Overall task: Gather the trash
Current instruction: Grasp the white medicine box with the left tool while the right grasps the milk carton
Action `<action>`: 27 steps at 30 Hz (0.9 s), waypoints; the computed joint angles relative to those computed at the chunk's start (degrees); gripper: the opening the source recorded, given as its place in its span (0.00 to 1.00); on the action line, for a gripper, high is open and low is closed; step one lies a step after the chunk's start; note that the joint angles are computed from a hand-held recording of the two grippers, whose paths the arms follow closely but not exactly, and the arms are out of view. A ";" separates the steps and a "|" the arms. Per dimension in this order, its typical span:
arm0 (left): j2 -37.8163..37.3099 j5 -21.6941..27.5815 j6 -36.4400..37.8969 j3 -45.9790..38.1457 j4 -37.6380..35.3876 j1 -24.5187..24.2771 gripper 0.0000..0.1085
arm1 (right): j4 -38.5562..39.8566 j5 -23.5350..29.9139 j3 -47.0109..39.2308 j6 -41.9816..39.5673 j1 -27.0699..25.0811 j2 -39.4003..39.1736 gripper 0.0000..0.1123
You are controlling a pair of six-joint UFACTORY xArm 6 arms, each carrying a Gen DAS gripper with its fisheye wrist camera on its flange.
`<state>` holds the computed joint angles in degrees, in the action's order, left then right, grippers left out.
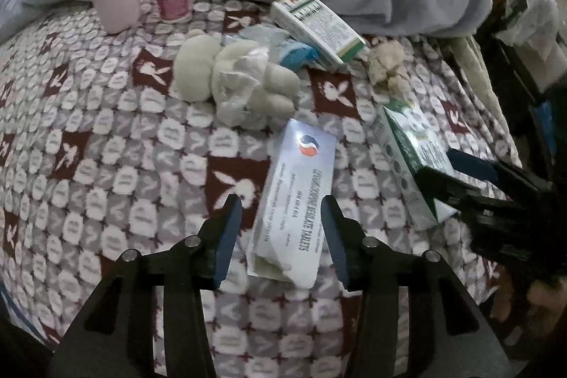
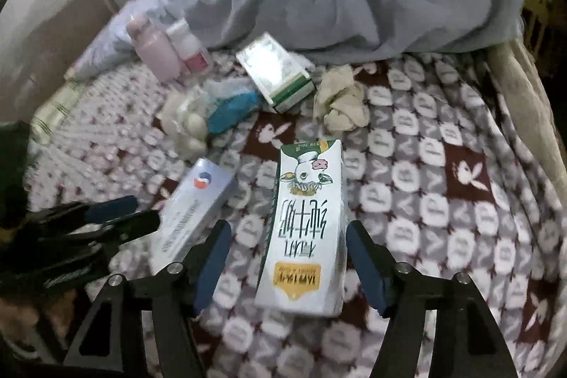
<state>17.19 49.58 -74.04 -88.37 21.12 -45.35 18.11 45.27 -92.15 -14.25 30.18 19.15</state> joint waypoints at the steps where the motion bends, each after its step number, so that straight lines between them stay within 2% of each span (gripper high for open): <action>1: 0.45 -0.28 0.71 -0.45 -0.29 -0.08 0.42 | -1.90 0.67 -1.17 0.81 0.23 1.16 0.58; 3: 1.76 0.82 1.68 -2.30 0.56 -0.62 0.49 | -7.30 1.50 -3.01 4.37 0.56 3.18 0.58; 4: 2.72 1.56 2.13 -3.61 1.54 -1.00 0.53 | -6.40 1.58 -3.00 4.83 0.04 3.45 0.49; 6: 4.93 3.00 3.75 -6.39 2.31 -1.40 0.57 | 0.16 1.13 -1.52 3.09 -1.36 2.33 0.48; 9: 8.85 5.10 6.37 -10.77 0.34 -0.94 0.57 | -0.26 -3.33 3.40 2.09 -2.15 -1.72 0.48; 11: 10.99 7.41 6.54 -13.30 0.39 -0.69 0.57 | 2.32 -3.75 5.39 -0.61 -2.96 -3.96 0.48; 13: 10.84 5.40 5.63 -12.13 -1.03 0.06 0.53 | 3.44 -4.74 7.61 -2.43 -3.52 -6.12 0.48; 14: 10.41 4.14 5.05 -11.20 -1.62 0.31 0.43 | 3.86 -5.23 8.48 -3.06 -3.69 -6.89 0.48; 19: 10.79 3.90 4.28 -13.23 0.40 -1.04 0.43 | 6.14 -7.08 12.14 -4.90 -4.97 -9.76 0.48; 23: 13.59 4.94 3.74 -19.63 1.93 -2.42 0.43 | 7.23 -7.79 14.63 -4.88 -6.18 -11.74 0.48; 27: 20.15 8.49 5.52 -31.75 2.24 -3.88 0.43 | 7.95 -8.83 17.73 -5.97 -7.91 -14.89 0.48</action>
<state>37.35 58.07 -68.53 -120.11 23.36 -49.23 26.06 36.44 -74.42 -20.22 22.27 4.25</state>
